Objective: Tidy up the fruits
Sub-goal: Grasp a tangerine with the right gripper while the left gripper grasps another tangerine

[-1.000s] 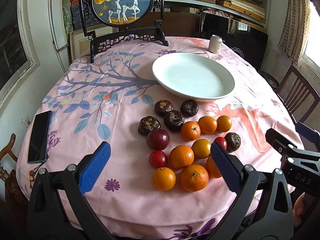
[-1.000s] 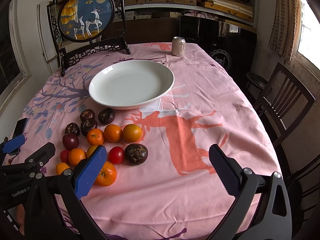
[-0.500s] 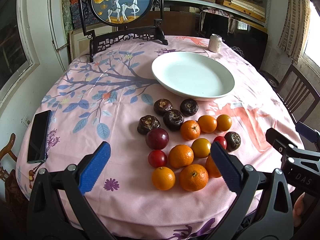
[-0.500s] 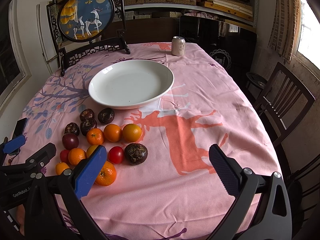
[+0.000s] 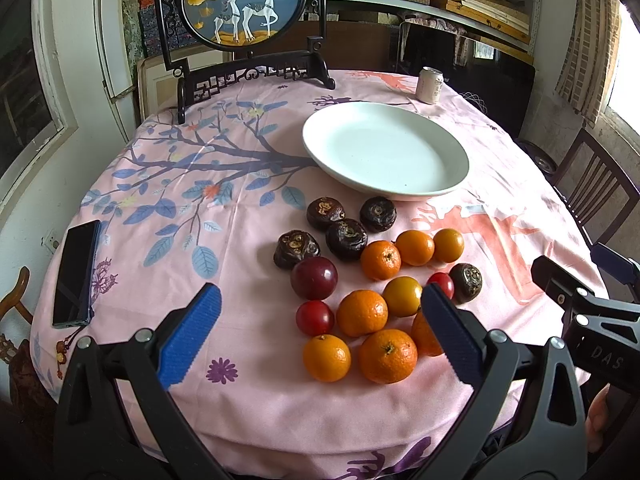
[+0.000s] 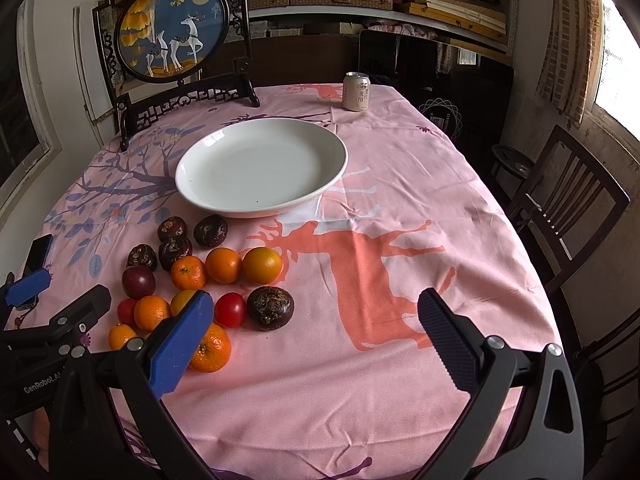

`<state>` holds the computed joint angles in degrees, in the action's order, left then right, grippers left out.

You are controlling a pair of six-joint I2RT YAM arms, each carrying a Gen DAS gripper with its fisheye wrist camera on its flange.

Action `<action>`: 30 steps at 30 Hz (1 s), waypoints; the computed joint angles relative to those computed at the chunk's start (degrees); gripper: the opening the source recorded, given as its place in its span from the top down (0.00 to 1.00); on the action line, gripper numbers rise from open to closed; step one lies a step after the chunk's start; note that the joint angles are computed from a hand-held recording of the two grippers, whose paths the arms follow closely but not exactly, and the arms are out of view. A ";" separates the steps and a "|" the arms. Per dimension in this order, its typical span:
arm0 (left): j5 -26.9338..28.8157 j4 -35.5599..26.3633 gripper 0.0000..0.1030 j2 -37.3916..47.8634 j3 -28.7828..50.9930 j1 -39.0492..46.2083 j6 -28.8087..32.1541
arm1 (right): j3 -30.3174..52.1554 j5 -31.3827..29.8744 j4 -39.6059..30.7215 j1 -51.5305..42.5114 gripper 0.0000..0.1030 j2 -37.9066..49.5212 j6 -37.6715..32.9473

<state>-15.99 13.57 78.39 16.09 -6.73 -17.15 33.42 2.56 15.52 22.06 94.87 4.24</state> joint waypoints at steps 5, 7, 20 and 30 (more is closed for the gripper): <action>0.88 1.28 0.02 -0.52 -2.35 1.24 1.12 | -0.90 -0.83 1.53 -1.18 0.01 0.75 -1.82; 0.96 1.53 0.02 -0.46 -3.84 2.16 1.18 | -2.28 -2.77 2.93 -1.55 0.01 0.91 -3.71; 8.91 2.97 0.02 0.03 -9.12 13.48 4.43 | -0.10 -15.13 5.59 2.85 0.29 13.04 -8.60; 10.91 5.93 0.02 7.78 -7.07 10.42 4.14 | 5.80 -22.57 3.14 1.94 0.57 19.54 -7.61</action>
